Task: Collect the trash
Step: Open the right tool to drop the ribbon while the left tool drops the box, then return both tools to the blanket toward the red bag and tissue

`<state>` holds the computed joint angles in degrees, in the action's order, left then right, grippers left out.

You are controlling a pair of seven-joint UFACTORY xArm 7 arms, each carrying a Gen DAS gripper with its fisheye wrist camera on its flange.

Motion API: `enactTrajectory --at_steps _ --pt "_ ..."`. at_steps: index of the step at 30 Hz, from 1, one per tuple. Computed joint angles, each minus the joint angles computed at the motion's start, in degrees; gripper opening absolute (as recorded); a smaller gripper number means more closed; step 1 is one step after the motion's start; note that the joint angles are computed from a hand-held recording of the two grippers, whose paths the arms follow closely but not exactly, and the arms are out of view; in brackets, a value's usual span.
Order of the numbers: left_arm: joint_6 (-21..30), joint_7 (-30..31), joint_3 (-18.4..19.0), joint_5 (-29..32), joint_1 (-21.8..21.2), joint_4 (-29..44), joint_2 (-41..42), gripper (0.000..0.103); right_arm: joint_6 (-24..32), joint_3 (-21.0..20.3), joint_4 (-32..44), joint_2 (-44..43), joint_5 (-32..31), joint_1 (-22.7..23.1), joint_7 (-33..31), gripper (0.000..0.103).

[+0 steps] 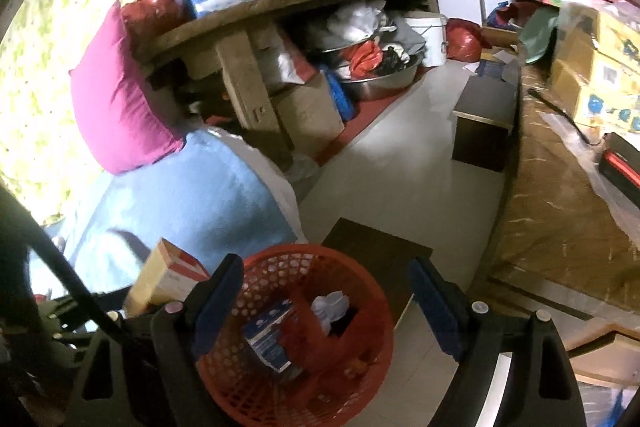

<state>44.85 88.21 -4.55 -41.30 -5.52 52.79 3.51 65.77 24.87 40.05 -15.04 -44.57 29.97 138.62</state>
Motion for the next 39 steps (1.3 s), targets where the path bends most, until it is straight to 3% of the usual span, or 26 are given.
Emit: enactTrajectory --at_steps 6,8,12,21,30,35,39 --pt "-2.26 -0.28 -0.77 0.6 -1.1 -1.7 0.07 0.061 0.02 0.1 -0.8 -1.14 -0.33 -0.29 0.41 0.087" --pt "-2.07 -0.77 -0.76 1.73 -1.22 -1.83 0.36 0.067 0.22 0.35 -0.76 -1.21 -0.53 -0.42 0.71 0.087" --pt "-3.45 -1.98 -1.19 4.65 -1.83 -2.65 1.01 0.069 0.59 0.65 -0.96 -1.8 -0.56 -0.47 1.05 0.087" --pt "1.28 -0.75 0.07 3.0 0.47 1.42 1.72 0.07 -1.69 -0.65 1.73 0.79 -3.62 -2.12 -1.82 0.087" --pt "5.81 -6.33 1.77 1.27 8.22 16.8 11.18 0.073 -8.23 -5.66 13.38 13.02 -13.32 -2.36 -8.91 0.087" --pt "6.19 -11.45 1.54 1.3 13.92 29.7 20.07 0.073 -11.46 -9.72 24.29 22.18 -17.46 0.1 -15.5 0.087" --pt "4.07 -20.19 2.17 3.69 17.29 45.31 30.96 0.074 -14.55 -12.73 32.19 28.62 -18.57 2.25 -20.84 0.087"
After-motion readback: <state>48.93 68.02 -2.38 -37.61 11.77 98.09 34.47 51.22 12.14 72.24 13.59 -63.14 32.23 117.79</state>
